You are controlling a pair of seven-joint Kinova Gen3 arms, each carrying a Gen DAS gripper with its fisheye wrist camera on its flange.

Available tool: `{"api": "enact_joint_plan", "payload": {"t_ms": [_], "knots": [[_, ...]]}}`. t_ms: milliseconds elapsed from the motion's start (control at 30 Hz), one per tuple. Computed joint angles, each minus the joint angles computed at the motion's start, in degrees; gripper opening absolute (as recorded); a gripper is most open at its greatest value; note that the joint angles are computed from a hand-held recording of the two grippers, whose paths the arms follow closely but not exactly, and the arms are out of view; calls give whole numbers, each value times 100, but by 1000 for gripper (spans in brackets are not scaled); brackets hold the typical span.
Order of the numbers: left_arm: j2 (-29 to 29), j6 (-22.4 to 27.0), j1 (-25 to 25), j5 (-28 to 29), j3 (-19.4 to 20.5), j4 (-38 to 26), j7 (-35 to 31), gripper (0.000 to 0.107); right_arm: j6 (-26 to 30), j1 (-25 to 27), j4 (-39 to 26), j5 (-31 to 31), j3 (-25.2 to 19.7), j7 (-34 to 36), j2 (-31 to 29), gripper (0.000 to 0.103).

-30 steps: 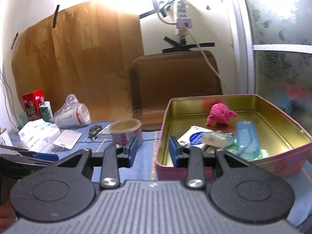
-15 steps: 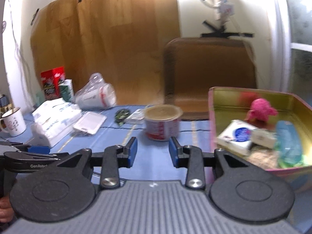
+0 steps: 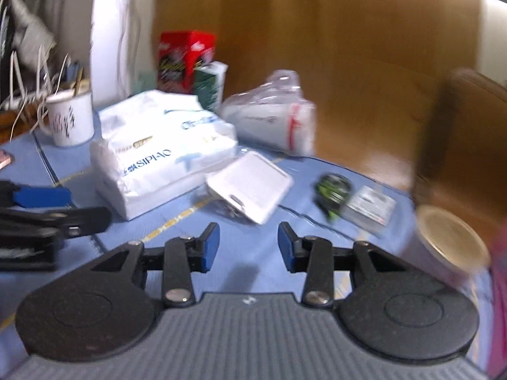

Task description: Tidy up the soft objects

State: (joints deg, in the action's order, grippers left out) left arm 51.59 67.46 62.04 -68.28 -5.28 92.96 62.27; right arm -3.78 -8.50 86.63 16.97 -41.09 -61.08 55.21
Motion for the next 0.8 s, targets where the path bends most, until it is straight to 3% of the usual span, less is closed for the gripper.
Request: {"api": "enact_joint_plan", "payload": {"t_ms": [100,267,333,367,400,467,533,667,800], "knots": [[148,352,207,-55,-98,-58,224,73,513,-216,-615,59,-105,228,275,59],[163,420,113,-85,-29,-153,80,73,1026,-787,-1297,-26,271,288,391,63],[148,392,102,-110,-21,-132,97,73,1086,-895,-1417,-338,399,460,395,57],[153,394,96,-108,-15,-139,94,73,1038,-904,-1409,-518,430,540,404,48],[152,394,94,-113,-13,-140,90,73,897,-959,-1352,-678,566,531,361,40],[162,405,95,-102,-5,-153,81,73,491,-957,-1106,-1133,692,729,276,32],[167,408,91,-99,-2,-164,59,73,131,-715,-806,-1599,483,1057,245,27],[180,410,94,-86,-7,-182,37,73,-223,286,-94,-2093,-531,1699,325,24],[166,354,79,-116,4,-167,-24,74,428,1348,485,-2181,-1246,1139,233,23]]}}
